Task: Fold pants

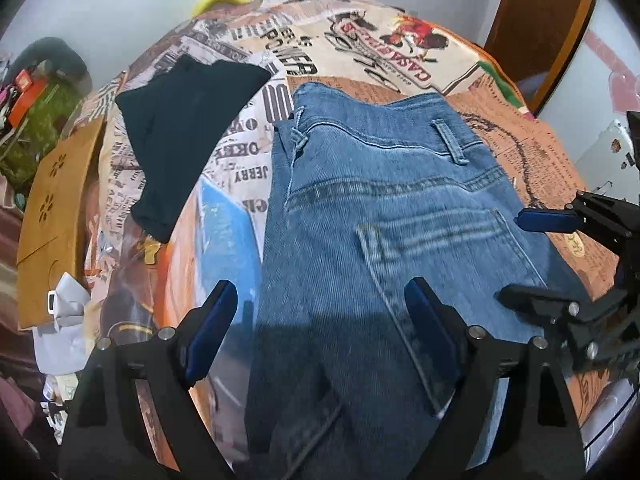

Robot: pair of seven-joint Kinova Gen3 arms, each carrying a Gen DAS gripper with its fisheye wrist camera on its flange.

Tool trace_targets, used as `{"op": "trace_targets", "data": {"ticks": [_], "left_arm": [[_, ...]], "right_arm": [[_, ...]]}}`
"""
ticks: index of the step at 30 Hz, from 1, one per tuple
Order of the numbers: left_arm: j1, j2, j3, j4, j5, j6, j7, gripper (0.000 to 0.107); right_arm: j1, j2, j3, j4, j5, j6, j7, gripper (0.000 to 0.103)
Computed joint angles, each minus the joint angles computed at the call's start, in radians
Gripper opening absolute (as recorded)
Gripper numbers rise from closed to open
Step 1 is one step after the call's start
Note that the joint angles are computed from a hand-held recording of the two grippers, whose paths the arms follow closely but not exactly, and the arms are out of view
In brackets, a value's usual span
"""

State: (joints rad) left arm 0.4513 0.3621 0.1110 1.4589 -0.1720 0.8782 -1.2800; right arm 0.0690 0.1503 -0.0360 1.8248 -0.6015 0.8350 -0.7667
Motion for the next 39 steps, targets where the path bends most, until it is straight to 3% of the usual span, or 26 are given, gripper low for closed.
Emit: {"op": "trace_targets", "data": {"ticks": [7, 16, 19, 23, 27, 35, 39], "left_arm": [[0.052, -0.105, -0.019, 0.14, -0.124, -0.053, 0.113, 0.09], [-0.035, -0.154, 0.022, 0.205, -0.032, -0.096, 0.098, 0.09], [-0.053, -0.148, 0.024, 0.167, 0.004, -0.066, 0.087, 0.09], [-0.042, -0.141, 0.015, 0.109, -0.039, -0.059, 0.109, 0.09], [-0.068, -0.085, 0.021, 0.003, 0.002, -0.023, 0.053, 0.09], [-0.145, 0.153, 0.027, -0.259, 0.188, 0.173, -0.068, 0.09], [-0.219, 0.226, 0.059, -0.315, 0.32, 0.215, -0.151, 0.094]], "right_arm": [[0.019, -0.061, 0.027, 0.069, -0.031, -0.007, 0.031, 0.077], [0.044, -0.101, 0.069, 0.126, -0.08, 0.003, 0.071, 0.083], [0.048, -0.104, 0.08, 0.125, -0.082, 0.016, 0.081, 0.083], [0.044, -0.128, 0.086, 0.128, -0.088, -0.027, 0.102, 0.083], [0.058, -0.107, 0.102, 0.098, -0.167, -0.011, 0.148, 0.083], [0.11, 0.076, 0.058, -0.021, -0.199, 0.056, 0.085, 0.084], [0.181, 0.202, 0.014, -0.101, -0.239, 0.153, 0.062, 0.083]]}}
